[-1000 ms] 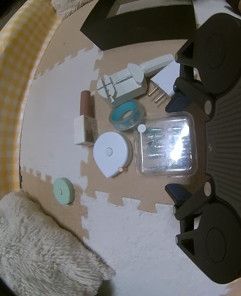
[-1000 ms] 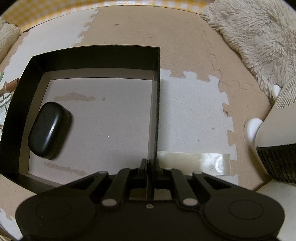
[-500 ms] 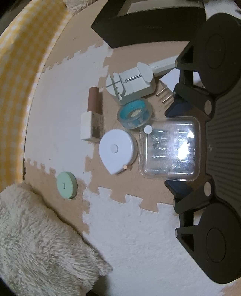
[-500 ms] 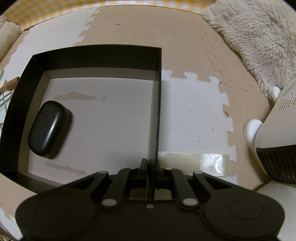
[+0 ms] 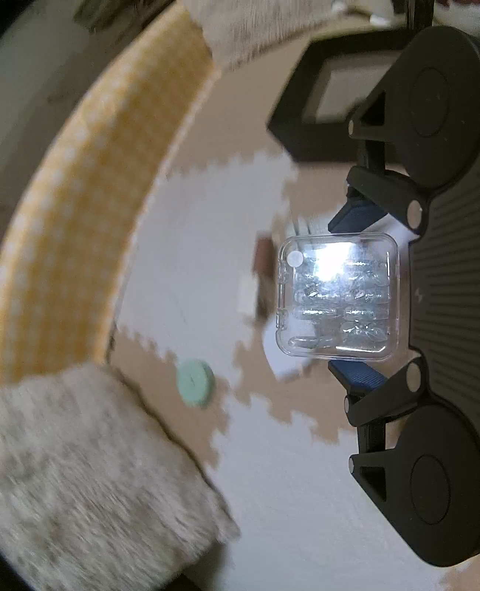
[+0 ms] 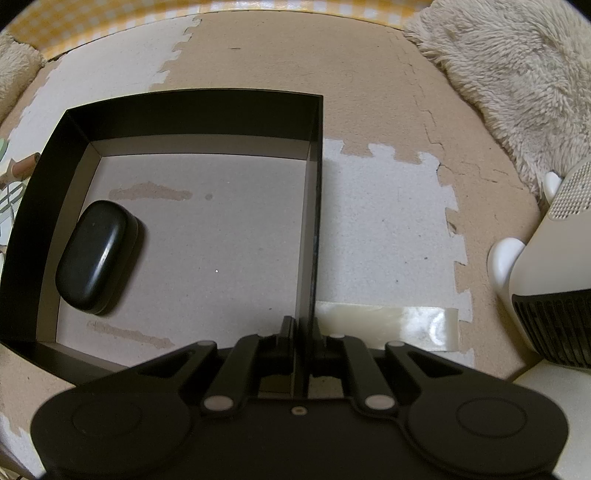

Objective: Organize rigid objects
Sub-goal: 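Move the left tool to the clear parts case and grasp it, then carry the clear parts case into the box beside the earbud case and release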

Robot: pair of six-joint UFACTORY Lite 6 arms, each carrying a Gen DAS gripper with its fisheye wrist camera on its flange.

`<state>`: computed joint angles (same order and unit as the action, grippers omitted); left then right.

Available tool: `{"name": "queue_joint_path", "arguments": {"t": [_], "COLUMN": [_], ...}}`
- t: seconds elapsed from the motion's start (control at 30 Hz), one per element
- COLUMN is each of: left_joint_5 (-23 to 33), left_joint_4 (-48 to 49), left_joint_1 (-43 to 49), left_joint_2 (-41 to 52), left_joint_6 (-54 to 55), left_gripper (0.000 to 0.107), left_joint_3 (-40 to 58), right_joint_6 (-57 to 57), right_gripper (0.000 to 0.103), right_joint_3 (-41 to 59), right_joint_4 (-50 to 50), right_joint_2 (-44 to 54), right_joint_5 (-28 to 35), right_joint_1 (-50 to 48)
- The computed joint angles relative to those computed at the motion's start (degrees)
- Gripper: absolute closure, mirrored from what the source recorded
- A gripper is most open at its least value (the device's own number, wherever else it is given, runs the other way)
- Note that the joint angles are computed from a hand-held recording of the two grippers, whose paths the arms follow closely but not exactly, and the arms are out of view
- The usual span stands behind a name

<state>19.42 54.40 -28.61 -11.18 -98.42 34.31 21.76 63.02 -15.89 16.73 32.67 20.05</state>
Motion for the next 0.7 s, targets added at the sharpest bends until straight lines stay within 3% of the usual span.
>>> {"name": "queue_joint_path", "arguments": {"t": [0.13, 0.33, 0.47, 0.7], "left_joint_5": [-2.59, -7.36, -9.53, -5.14], "left_joint_4": [-1.30, -8.92, -25.50, -37.78], "left_joint_1": [-3.89, -7.56, -8.52, -11.81], "left_joint_2": [3.49, 15.85, 26.69, 46.13], "left_joint_6": [1.91, 10.77, 28.31, 40.18], "left_gripper": [0.034, 0.034, 0.034, 0.034], "left_joint_3": [5.87, 20.61, 32.41, 52.82], "right_joint_6": [0.17, -0.36, -1.31, -1.15], "right_gripper": [0.094, 0.095, 0.095, 0.095], "right_joint_3": [0.10, 0.10, -0.01, -0.35], "right_joint_4": [-0.22, 0.56, 1.64, 1.44], "right_joint_2": [0.10, 0.08, 0.00, -0.18], "right_joint_5": [0.07, -0.06, -0.46, -0.76], "right_joint_1": [0.15, -0.18, -0.72, -0.77]}}
